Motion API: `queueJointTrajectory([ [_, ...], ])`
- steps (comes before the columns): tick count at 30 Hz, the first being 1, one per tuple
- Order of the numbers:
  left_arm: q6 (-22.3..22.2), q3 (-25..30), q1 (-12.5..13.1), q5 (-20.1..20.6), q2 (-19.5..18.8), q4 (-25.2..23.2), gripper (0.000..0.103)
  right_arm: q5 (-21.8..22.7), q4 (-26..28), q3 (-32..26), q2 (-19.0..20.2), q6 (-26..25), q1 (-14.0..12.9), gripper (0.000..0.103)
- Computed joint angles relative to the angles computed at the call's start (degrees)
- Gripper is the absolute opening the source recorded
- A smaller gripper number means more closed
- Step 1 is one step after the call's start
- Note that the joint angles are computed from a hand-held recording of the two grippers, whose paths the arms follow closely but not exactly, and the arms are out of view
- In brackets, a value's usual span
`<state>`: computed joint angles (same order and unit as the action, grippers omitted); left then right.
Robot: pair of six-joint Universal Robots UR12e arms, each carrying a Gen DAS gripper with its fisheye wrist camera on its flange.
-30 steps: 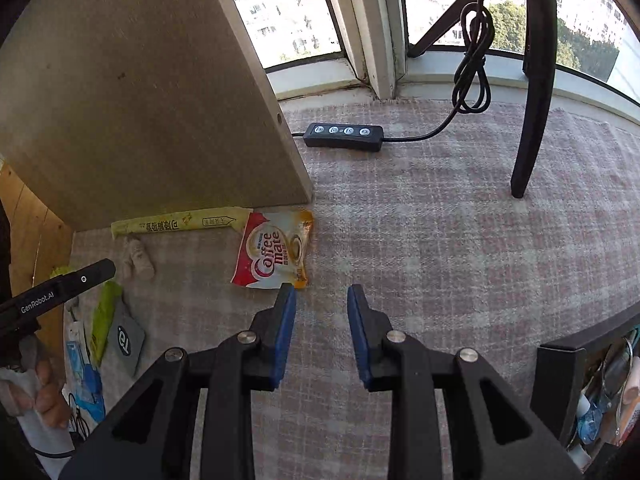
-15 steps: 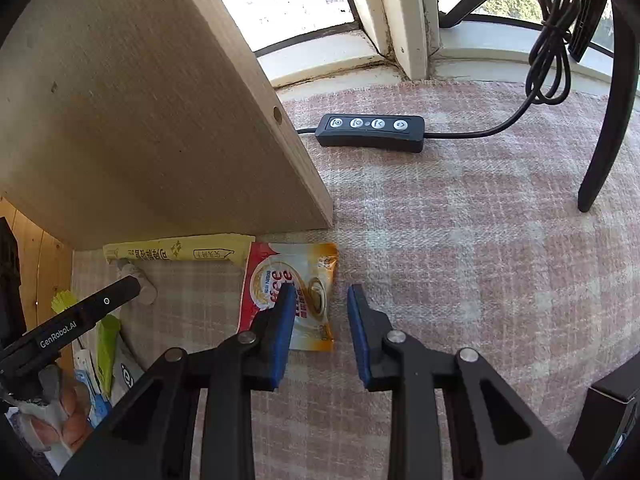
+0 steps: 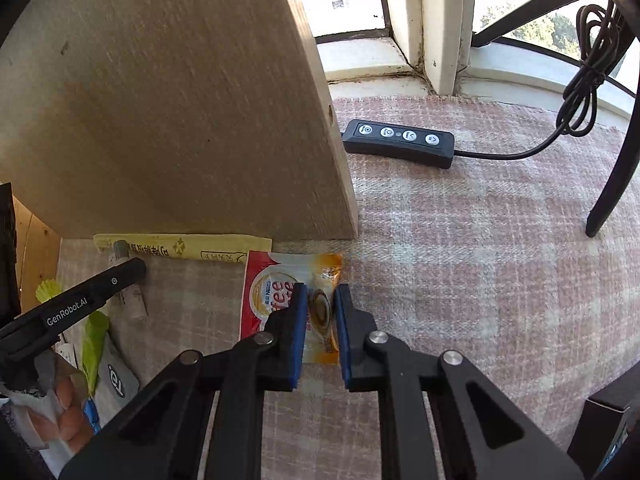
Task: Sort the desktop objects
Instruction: 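Grasp the small pink bottle with the left gripper while the right grasps a Coffee-mate packet, then carry the pink bottle with the left gripper into the box and release it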
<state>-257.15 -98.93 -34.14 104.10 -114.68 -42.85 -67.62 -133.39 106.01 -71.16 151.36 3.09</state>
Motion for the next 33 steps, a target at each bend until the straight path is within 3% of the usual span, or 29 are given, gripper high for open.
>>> queueJointTrajectory([
  [5,-0.7,-1.0,-0.9,-0.8,0.4,2.3,0.018,1.7,1.3,0.5,-0.8,0.3,-1.2,0.006],
  [13,-0.3,1.1,-4.0,0.6,0.0,3.3,0.018,4.6,0.6,3.2,-3.9,0.0,-3.8,0.004],
  [18,2.6,5.5,-6.5,2.1,-1.5,3.5,0.018,6.3,0.0,5.1,-7.1,-1.0,-7.2,0.004],
  [20,5.7,6.3,-6.0,1.8,-1.9,4.9,0.018,6.9,-0.4,5.5,-8.2,-0.7,-9.0,0.004],
  [24,11.7,12.0,-5.6,-0.3,-4.7,5.7,0.019,7.5,-1.5,5.3,-9.2,0.6,-12.8,0.004],
  [33,21.3,30.8,-8.2,-6.1,-15.7,3.6,0.019,6.4,-3.2,4.2,-9.8,4.0,-21.9,0.004],
])
